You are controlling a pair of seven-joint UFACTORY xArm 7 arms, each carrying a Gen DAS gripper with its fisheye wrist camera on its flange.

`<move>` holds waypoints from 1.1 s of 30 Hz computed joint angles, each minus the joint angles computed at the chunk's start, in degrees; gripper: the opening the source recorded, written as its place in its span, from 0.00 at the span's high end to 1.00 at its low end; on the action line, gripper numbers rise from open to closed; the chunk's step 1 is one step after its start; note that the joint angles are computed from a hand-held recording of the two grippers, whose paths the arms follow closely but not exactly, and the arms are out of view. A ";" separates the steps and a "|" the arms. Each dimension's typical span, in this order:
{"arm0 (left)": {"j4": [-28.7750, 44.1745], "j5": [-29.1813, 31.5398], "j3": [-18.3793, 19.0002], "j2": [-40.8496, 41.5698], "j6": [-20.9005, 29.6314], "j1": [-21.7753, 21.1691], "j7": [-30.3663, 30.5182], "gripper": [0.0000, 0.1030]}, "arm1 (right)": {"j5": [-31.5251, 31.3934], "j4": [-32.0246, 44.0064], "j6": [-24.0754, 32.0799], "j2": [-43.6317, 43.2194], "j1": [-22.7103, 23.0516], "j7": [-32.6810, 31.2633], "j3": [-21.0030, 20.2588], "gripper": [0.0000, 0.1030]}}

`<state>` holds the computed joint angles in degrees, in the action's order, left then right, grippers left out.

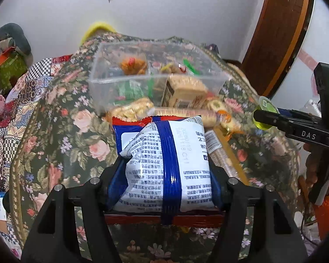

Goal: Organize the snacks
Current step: 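Place the wafer pack and jelly cup into the clear box, open both grippers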

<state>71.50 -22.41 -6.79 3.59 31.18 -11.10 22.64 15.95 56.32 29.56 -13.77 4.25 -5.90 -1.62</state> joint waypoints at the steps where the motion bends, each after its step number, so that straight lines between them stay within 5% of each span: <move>1: 0.17 -0.49 -0.03 -0.17 -0.18 0.05 0.15 0.37 | -0.13 0.30 -0.22 -0.07 0.05 0.03 0.16 0.47; 21: 19.18 1.96 -1.23 11.64 -2.42 1.00 -3.54 0.37 | 0.43 15.47 -3.41 11.16 0.07 -1.75 1.90 0.47; 33: 40.07 11.77 -0.20 28.36 4.14 -0.34 -13.37 0.37 | -2.64 26.28 -0.81 22.58 -2.22 1.46 3.67 0.47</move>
<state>111.57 -10.64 -6.99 31.95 35.32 -11.45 9.27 13.32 82.60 28.74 8.81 2.02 -4.44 2.05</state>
